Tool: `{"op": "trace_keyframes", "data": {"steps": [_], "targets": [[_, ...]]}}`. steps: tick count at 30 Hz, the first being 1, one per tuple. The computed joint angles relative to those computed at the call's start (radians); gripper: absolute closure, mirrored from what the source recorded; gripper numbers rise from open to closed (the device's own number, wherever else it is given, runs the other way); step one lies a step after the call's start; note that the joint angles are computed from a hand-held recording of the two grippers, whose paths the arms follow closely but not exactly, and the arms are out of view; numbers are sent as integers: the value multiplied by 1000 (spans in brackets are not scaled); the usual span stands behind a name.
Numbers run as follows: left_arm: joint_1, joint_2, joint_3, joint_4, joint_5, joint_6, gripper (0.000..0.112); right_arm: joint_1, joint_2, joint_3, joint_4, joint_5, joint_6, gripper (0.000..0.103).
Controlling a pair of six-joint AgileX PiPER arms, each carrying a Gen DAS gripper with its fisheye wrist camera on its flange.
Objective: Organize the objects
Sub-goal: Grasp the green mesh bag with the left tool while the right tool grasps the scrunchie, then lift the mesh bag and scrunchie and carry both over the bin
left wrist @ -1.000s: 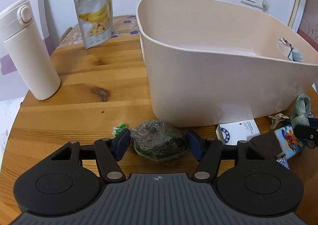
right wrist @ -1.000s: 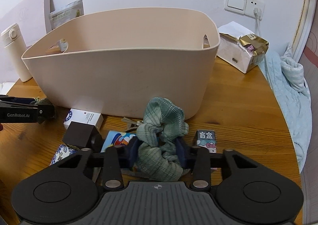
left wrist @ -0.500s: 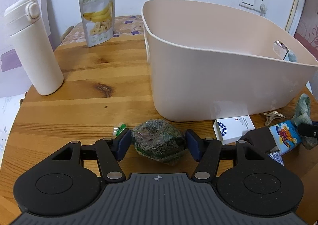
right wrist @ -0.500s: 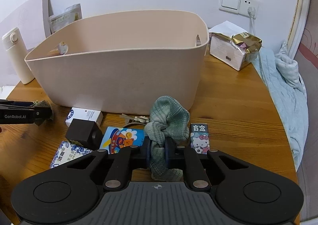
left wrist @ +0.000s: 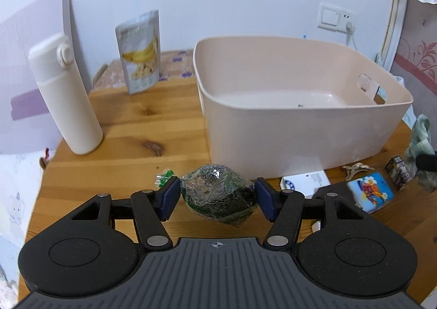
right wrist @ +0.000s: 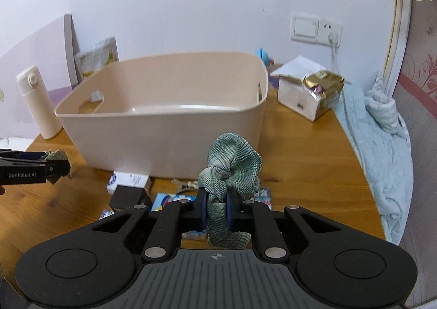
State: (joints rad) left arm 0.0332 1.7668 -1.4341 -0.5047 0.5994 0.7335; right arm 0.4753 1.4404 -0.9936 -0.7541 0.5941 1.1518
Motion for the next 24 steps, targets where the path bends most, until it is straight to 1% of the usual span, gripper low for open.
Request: {"op": "trace_keyframes", "data": {"steps": [6,13,16,20,24], "targets": [[21,-37,-5,-64,34,52,51,19,-49,-4,-35,16,25,89],[37,-68,-15,-111,41,91,51,40,-65,-34,-80,35,31,89],[38,-74,-25,-126,32,96,51,39,-68,-50,-100,38,37,89],[30,-68,-59,-134,28,96,51,35,-75,-59,-146,24,76,89],[9,-51,-107,-136,25,86,51,19,-62,-84,-161,6,76,89]]}}
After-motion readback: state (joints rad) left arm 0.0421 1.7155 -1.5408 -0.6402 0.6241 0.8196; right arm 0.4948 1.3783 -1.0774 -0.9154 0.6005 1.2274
